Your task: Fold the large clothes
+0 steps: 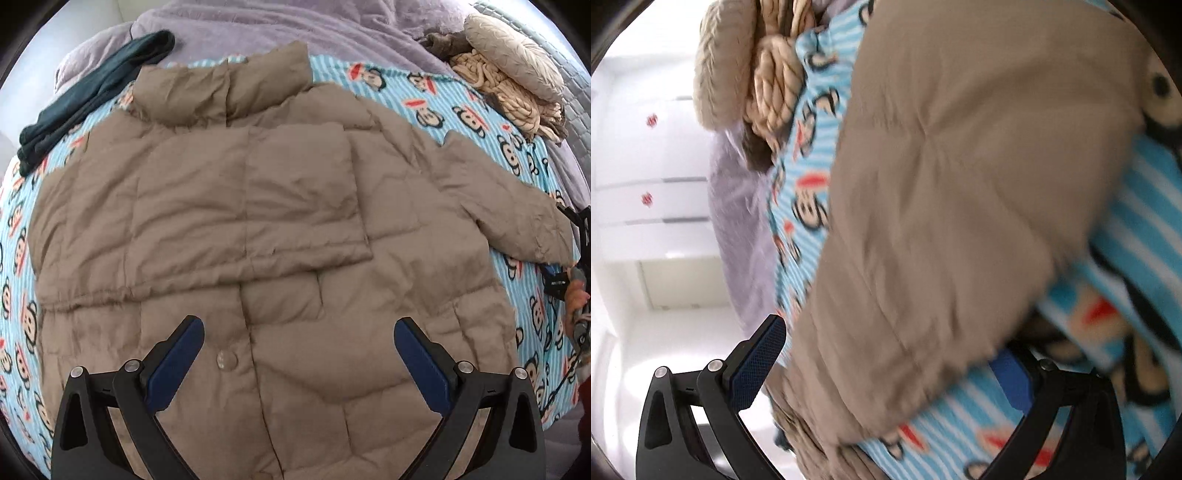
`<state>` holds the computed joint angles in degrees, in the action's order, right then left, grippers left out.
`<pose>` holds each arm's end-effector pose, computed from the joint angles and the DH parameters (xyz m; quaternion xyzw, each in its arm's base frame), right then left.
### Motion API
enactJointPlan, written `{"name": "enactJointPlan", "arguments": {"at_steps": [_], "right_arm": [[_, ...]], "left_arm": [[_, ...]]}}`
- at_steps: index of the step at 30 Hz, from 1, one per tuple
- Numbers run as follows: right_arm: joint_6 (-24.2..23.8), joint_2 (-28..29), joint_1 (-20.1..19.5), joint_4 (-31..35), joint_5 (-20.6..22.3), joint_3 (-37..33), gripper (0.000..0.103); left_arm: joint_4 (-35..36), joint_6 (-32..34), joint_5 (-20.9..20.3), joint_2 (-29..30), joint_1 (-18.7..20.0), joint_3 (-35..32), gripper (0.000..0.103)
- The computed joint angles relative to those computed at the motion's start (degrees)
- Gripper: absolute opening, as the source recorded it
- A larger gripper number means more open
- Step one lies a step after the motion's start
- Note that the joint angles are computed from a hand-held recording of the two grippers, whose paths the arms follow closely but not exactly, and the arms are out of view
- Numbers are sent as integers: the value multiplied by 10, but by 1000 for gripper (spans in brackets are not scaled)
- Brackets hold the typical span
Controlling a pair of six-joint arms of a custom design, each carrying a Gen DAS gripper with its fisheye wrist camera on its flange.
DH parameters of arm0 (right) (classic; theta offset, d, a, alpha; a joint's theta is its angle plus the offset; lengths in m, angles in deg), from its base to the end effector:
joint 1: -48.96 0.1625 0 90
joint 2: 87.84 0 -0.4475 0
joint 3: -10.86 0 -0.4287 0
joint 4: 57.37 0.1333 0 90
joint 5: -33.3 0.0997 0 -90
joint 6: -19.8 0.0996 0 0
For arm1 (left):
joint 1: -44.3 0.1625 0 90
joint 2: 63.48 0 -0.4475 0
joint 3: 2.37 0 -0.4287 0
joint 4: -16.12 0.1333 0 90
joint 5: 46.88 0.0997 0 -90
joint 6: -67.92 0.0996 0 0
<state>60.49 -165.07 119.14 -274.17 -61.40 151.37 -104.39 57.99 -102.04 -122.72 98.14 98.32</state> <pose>-0.0264 -0.4422 0.2610 0.4467 0.7230 -0.5235 0.0610 -0.2197 -0.6229 0.1641 0.2433 0.9185 -0.0330 0.3098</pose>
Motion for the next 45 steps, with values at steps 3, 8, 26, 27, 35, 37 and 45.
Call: {"name": "enactJointPlan", "arguments": {"at_steps": [3,8,26,27,35,37,45], "right_arm": [[27,13,-6,-31,22,-5,101],[68,-7,-24,2,58,-6,7],[-273,151,299,226,-186,-294,7],[-293,173,312,247,-191,-320,7],[-373,344,371,439,-248,-474,7],[-358,372,365,479,-256,-493,7],[-298,384,340,522,-269,-473,22]], "left_arm": [[-14,9,4,7,3,-11,103],[-20,14,5,16,14,-34,103],[-85,68,74,-24,62,-49,103],[-93,75,77,-27,65,-50,103],[-129,88,96,-43,99,-66,103],[-137,97,99,-43,107,-67,103],[-132,106,75,-31,126,-71,103]]}}
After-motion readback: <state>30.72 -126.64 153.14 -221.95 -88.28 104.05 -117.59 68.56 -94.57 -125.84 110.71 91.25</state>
